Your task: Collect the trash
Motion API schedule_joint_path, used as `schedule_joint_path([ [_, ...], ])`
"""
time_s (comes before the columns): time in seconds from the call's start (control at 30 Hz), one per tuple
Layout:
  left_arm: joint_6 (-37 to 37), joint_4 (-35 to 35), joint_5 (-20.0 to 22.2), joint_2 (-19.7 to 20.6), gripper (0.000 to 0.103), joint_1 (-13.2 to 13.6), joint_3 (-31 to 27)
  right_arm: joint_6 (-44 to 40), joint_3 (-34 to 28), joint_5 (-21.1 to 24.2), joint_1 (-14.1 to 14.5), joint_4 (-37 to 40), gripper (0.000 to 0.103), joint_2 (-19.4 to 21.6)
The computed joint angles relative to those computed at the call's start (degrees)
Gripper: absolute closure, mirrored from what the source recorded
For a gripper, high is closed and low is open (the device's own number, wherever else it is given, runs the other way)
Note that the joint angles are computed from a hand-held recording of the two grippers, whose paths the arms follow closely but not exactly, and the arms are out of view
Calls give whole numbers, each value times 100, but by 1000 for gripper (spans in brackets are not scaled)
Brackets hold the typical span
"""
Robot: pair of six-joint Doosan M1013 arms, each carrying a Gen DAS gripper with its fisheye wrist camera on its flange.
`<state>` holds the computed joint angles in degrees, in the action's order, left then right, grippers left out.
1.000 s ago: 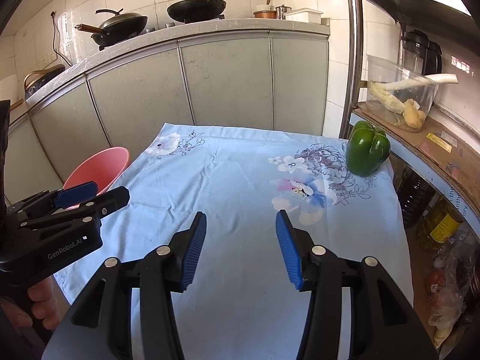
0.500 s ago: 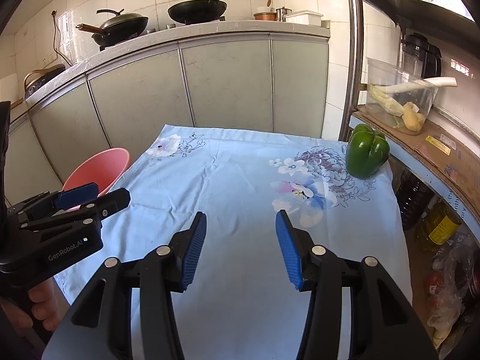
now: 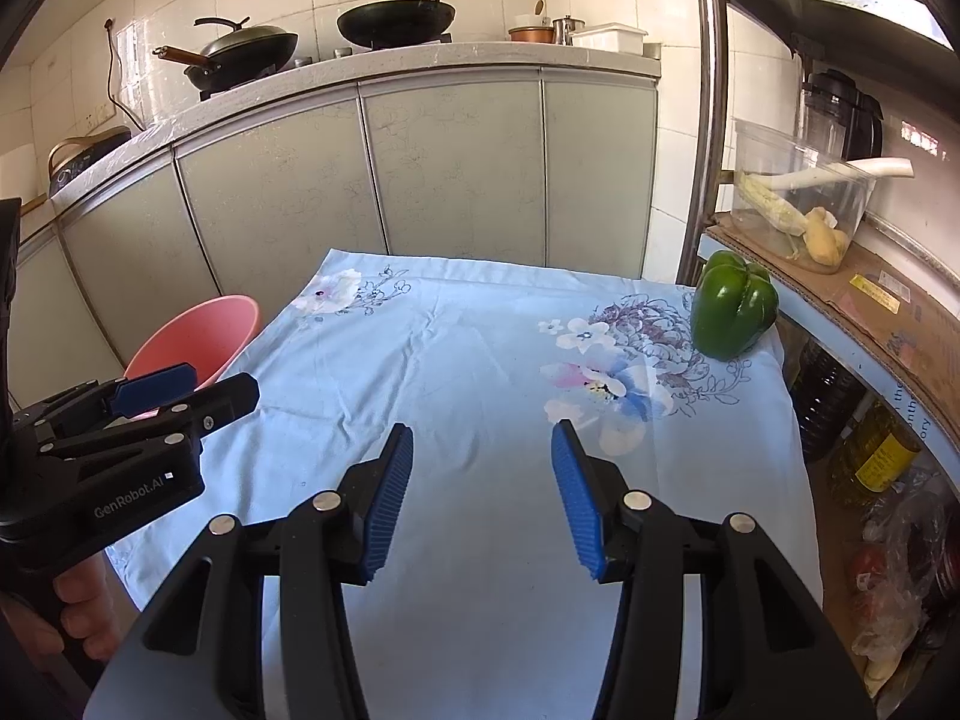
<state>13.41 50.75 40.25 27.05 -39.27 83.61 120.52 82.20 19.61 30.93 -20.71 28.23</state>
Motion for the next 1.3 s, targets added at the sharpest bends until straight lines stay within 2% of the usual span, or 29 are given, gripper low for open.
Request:
schedule_joint_path([
  [1.3,-118,161,-54,-47,46,-9,70,103,-17,22,49,-282,54,-7],
])
